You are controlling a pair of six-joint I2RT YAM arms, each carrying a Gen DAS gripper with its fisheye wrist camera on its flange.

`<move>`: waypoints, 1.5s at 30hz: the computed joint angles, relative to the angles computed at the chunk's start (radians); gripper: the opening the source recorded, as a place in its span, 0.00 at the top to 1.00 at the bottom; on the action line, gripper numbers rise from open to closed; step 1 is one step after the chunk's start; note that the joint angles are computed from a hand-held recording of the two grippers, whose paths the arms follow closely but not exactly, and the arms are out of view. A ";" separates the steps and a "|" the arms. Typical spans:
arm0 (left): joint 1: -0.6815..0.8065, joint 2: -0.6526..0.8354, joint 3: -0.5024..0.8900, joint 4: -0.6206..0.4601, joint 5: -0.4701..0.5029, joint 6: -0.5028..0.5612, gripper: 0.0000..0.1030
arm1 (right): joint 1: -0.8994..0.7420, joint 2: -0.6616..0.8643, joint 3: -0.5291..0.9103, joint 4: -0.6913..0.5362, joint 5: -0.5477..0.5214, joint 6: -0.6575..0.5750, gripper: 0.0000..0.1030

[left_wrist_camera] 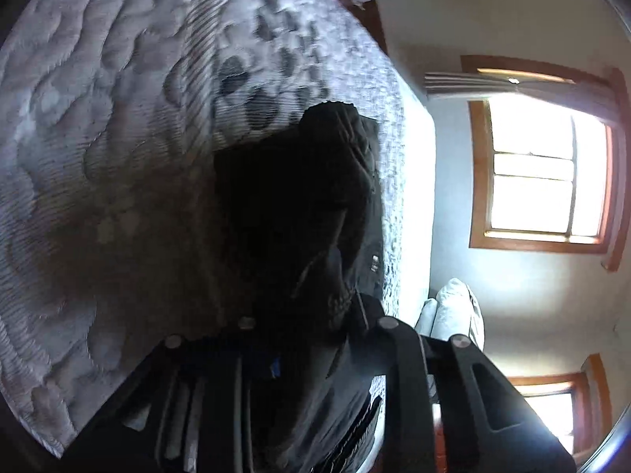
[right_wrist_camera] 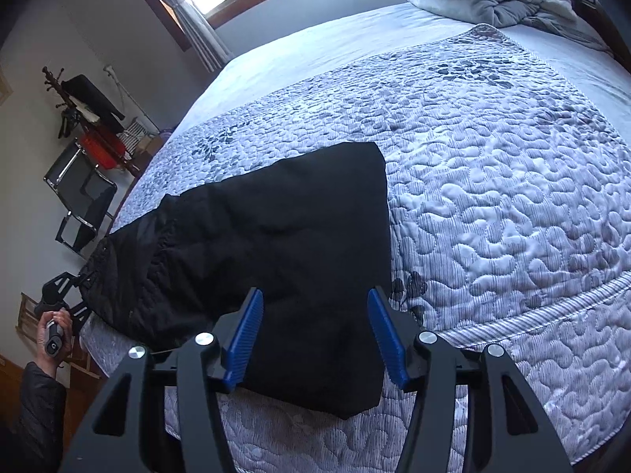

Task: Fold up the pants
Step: 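Grasp the pants end with the left tool and lift it over the pants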

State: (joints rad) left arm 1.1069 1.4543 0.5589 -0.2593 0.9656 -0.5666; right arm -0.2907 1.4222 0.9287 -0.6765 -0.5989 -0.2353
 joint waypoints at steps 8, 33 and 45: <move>-0.065 0.030 -0.016 0.090 -0.049 -0.041 0.76 | -0.022 -0.001 -0.001 -0.011 0.007 -0.010 0.45; -0.911 -0.562 0.189 -0.127 -0.582 -0.127 0.85 | -0.125 -0.018 -0.007 -0.035 -0.065 -0.032 0.43; -1.478 -0.411 0.232 -0.171 -0.997 -0.052 0.84 | -0.217 0.003 -0.004 -0.054 -0.120 -0.061 0.43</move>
State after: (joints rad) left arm -0.3708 1.0430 0.7904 -0.4300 -0.0312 -0.6185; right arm -0.5081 1.4255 0.9244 -0.7307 -0.7186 -0.2966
